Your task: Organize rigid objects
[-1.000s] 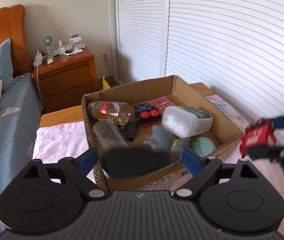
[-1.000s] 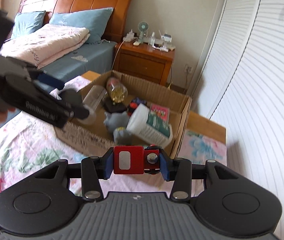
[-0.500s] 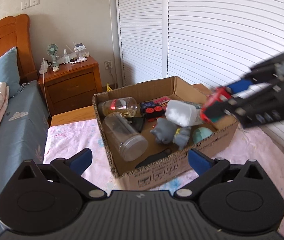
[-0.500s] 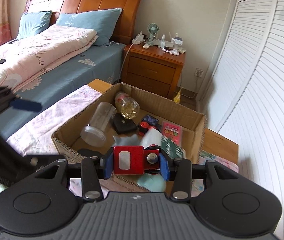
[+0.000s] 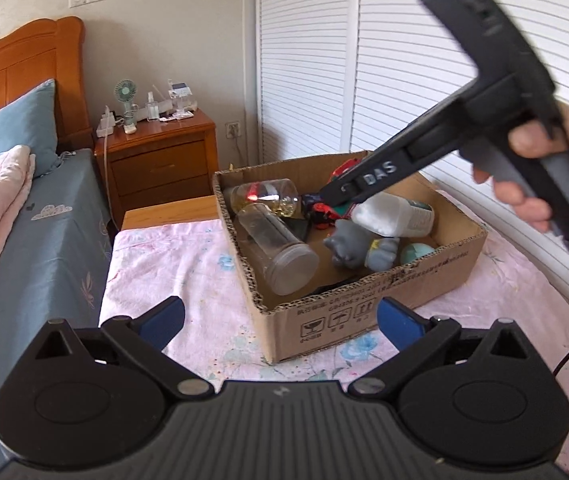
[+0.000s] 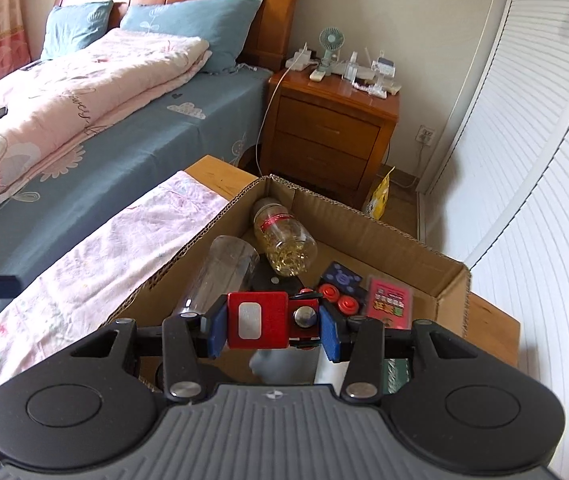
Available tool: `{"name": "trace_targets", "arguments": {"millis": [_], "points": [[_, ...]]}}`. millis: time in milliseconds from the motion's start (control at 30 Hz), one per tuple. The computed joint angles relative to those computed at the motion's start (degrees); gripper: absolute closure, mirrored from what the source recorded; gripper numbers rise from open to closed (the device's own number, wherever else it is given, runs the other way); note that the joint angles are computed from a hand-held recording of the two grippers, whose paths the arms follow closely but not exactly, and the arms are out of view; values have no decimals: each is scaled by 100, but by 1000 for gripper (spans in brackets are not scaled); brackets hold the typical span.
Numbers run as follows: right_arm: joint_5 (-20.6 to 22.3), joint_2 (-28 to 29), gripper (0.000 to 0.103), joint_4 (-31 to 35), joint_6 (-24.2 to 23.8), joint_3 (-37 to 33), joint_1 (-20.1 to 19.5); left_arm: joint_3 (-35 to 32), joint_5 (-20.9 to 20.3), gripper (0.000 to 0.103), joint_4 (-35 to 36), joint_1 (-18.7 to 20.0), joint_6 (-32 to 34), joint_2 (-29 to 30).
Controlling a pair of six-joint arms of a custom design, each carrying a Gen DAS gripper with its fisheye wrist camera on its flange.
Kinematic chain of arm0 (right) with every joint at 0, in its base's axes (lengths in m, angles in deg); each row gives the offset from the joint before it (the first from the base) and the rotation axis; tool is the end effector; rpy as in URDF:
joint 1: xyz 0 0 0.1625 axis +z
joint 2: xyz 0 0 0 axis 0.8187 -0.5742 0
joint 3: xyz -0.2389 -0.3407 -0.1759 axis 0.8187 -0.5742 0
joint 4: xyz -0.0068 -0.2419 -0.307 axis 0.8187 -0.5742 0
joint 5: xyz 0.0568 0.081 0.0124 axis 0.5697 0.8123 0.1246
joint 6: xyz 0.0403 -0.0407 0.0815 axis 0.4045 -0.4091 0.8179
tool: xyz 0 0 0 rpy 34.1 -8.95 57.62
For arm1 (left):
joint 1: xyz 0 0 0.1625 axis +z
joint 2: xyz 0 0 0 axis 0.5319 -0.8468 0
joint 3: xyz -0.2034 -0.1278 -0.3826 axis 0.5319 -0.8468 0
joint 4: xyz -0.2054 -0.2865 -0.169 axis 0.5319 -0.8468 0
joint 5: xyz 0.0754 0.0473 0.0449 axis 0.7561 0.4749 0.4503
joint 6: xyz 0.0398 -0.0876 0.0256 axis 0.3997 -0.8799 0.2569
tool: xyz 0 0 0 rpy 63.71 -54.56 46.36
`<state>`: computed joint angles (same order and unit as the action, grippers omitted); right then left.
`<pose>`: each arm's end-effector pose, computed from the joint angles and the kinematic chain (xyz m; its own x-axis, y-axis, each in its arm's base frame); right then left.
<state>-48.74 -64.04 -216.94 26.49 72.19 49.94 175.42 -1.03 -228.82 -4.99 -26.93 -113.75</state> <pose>0.2658 -0.5760 0.0742 -0.2677 -0.8603 0.4338 -0.9523 0.3046 0.0165 -0.1779 -0.3477 0.0820 -0.6654 -0.3247 -0.6722 0.4339 0.5645 -0.7022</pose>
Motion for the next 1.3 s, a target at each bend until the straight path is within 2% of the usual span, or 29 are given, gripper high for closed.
{"name": "trace_targets", "arguments": {"millis": [167,200,267,333,467,567,733,967,1067,1200,1300], "points": [[-146,308,51,50,113,-293,46,18,52,1,457,-20,-447,-85],[-171,336,47,85,169,-333,48,1,59,1,609,-26,-560,-110],[-182,357,22,-6,150,-317,50,-29,82,1,891,-46,-774,-151],[-153,337,9,-317,27,-180,51,-64,103,1,1106,-54,-924,-185],[-101,169,0,-422,62,26,53,-168,130,1,1590,-67,-1267,-245],[-148,15,0,-463,128,191,72,-295,121,1,2175,-115,-1700,-274],[-514,-244,0,-445,401,499,122,-449,4,1,2709,-198,-2123,-304],[-990,-678,0,-1101,961,1302,-94,-852,-539,1,3419,-166,-2730,-200],[-1120,-790,0,-1642,1190,1719,-272,-941,-737,1,3341,-161,-2736,-80],[-999,-1037,0,-1932,1787,2204,-543,-989,-936,1,2963,-180,-2488,41],[-995,-1159,0,-2274,2068,2504,-645,-1069,-1058,1,2945,-277,-2481,118]]}}
